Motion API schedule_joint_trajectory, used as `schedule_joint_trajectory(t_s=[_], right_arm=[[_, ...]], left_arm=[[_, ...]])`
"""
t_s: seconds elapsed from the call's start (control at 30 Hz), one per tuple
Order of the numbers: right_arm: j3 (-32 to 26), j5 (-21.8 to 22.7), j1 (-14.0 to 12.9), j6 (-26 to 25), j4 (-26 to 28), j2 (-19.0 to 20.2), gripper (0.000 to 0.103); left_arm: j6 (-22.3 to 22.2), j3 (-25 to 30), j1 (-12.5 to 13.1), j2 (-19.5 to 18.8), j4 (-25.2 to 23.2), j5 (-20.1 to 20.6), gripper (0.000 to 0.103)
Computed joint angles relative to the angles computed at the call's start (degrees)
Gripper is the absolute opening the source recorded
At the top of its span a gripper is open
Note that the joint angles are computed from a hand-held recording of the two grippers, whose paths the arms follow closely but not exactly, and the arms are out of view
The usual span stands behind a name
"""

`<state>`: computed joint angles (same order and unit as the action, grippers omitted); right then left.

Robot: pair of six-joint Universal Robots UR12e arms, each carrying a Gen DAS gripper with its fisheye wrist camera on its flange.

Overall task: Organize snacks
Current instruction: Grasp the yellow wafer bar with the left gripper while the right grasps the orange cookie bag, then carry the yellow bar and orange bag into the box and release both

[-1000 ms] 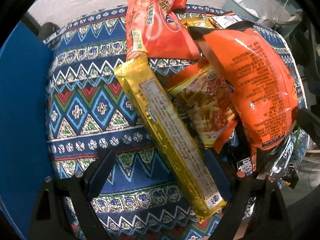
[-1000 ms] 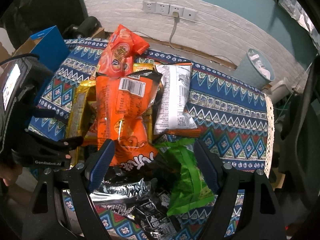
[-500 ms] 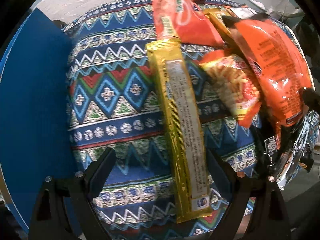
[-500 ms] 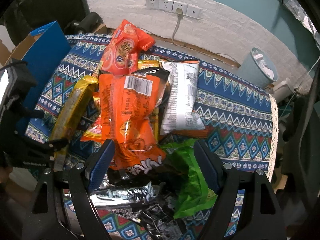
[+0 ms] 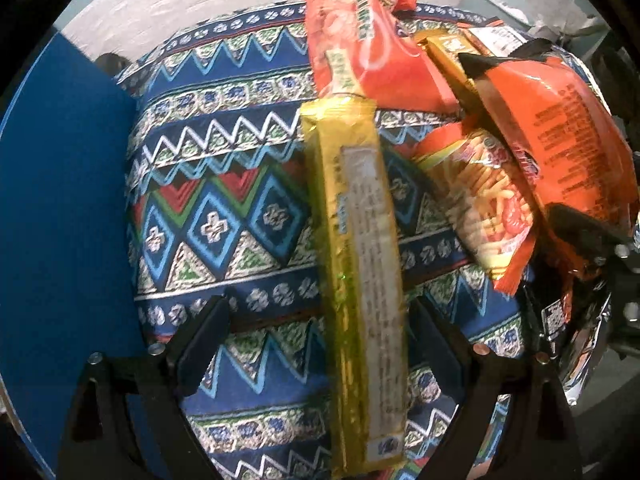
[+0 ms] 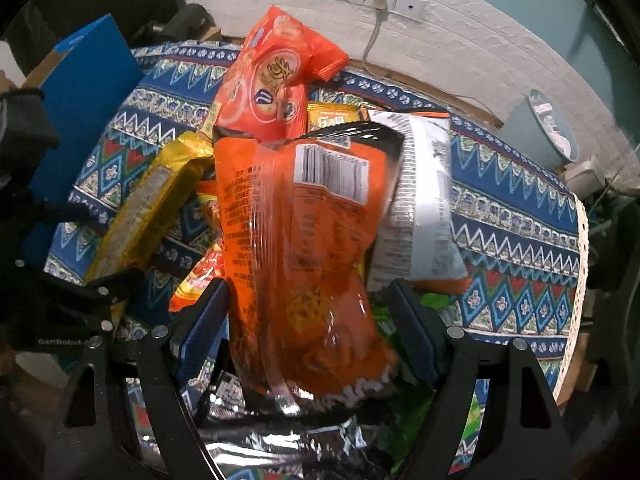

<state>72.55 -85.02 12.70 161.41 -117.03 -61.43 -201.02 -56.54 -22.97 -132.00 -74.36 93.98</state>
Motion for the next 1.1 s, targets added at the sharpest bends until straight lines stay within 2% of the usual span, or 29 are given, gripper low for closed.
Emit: schedule_joint_trajectory(t_s=[0.1,0.17,0.2,0.23,0.3,0.33,0.4,0.6,0.83,1.1], right_arm=[[-0.21,-1.32,0.47,-0.13,-0.26,0.62,0.079],[-0.15,-2.38,0.7,-0.51,-0.31,0.83,0.079],[-0.05,-2.66,0.78,-0.77,-0.46,0.9,0.079],[0.05,-2.56,0.78,-0.94,-0.53,0.94,0.073],[0.16,-1.79,0.64,-1.1,-0.84,0.89,0.066],[0.11,-1.94,0.64,-1.02,-0.92,0.88,0.058],[0.13,-1.95,0.58,-0.74,-1.5,0.77,0.055],[-0.01,-0.26,0.29,0.51,-3.66,0.42,0.054],[0.46,2.12,0.33,1.41,-8.35,-0.62,0.054],[0.07,3.9,0.63,1.47,-9.27,-1.53,0.054]], left_arm=[[0.99,-0.07,-0.22,-0.23,2.02,1.45,0.07],[2.26,0.17,-0.12,-0.39,2.69,0.56,0.055],[2.62,-0.25,0.11,-0.17,3.28,-0.45,0.041],[2.64,-0.48,0.34,0.0,3.4,-1.52,0.034],[2.82,-0.87,0.44,0.25,3.75,-1.44,0.031],[3.11,-1.18,0.43,0.43,4.15,-1.25,0.03],[3.35,-0.96,0.15,0.51,4.05,-0.38,0.029],[3.69,-1.03,-0.98,2.48,3.76,4.09,0.029],[3.49,-2.3,-1.28,4.46,6.45,6.06,0.029],[5.22,-2.07,-1.66,4.97,10.55,10.28,0.029]])
